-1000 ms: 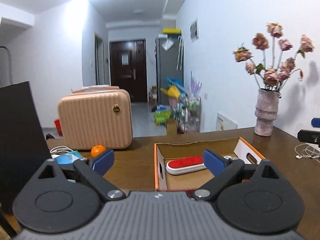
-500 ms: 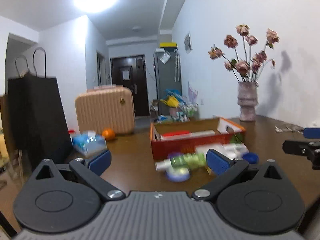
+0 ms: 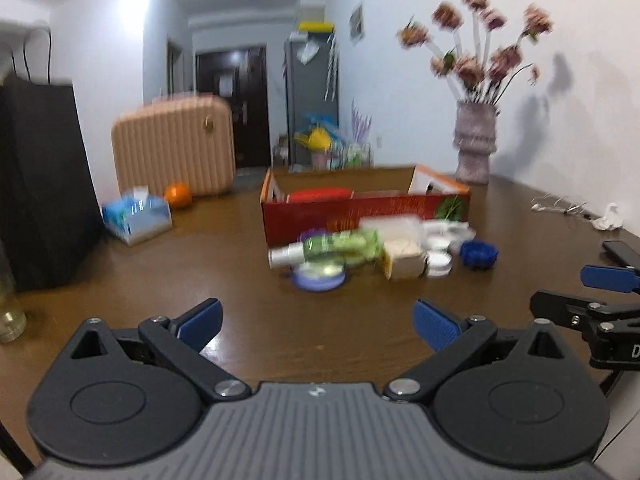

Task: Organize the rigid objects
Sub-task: 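Move the left tool toward the blue-rimmed jar and the right toward the white ridged cap, then grasp the blue-rimmed white jar with the left tool while the right grasps the white ridged cap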

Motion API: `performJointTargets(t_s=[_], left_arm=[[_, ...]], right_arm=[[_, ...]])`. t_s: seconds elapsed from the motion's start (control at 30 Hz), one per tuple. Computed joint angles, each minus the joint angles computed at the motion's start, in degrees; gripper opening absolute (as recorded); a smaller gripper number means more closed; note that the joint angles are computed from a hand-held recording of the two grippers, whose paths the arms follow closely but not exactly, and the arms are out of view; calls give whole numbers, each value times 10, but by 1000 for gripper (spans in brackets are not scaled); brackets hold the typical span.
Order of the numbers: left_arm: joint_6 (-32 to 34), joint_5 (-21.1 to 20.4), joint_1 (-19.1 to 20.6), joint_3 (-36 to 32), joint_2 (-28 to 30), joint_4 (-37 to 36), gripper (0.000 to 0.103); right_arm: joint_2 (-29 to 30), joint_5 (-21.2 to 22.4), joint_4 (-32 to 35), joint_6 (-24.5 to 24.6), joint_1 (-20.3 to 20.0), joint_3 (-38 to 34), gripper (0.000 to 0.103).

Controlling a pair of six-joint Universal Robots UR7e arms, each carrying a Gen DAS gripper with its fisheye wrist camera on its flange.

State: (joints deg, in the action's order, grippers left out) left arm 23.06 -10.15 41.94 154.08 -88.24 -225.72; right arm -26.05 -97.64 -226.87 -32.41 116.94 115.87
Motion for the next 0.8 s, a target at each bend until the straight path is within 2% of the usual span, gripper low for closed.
performJointTargets(t_s=[0.1,0.23,0.3,0.37,0.47,0.53,0.63,0.7,0.8], left_arm=[[-71,-47,64,-32,-20,95,103],[-175,-155,154,-98,-52,219,103],[-221,-200,199,-142,-43,256,103],[-231,-228,232,-180,-24,264,103],[-250,-250,268,-231,5,276,103],[-238,-278,284,-247,16,282,103],[-168,-290,291,-249,35,266,102],[-130,-281,290,-247,47,266,102],[-66,-260,289,-253,79,237,102]], right_arm=[[14,-22,24,-2,-1,-30,85],[28,-37,70,-2,-3,-78,83],[36,-40,93,-8,-4,-105,83],[46,-43,120,-15,-5,-136,83],[60,-47,165,-22,-6,-180,77],[70,-45,195,-27,-7,-208,71],[85,-46,232,-36,-9,-245,61],[95,-53,251,-43,-10,-267,59],[105,-65,302,-37,-12,-302,47]])
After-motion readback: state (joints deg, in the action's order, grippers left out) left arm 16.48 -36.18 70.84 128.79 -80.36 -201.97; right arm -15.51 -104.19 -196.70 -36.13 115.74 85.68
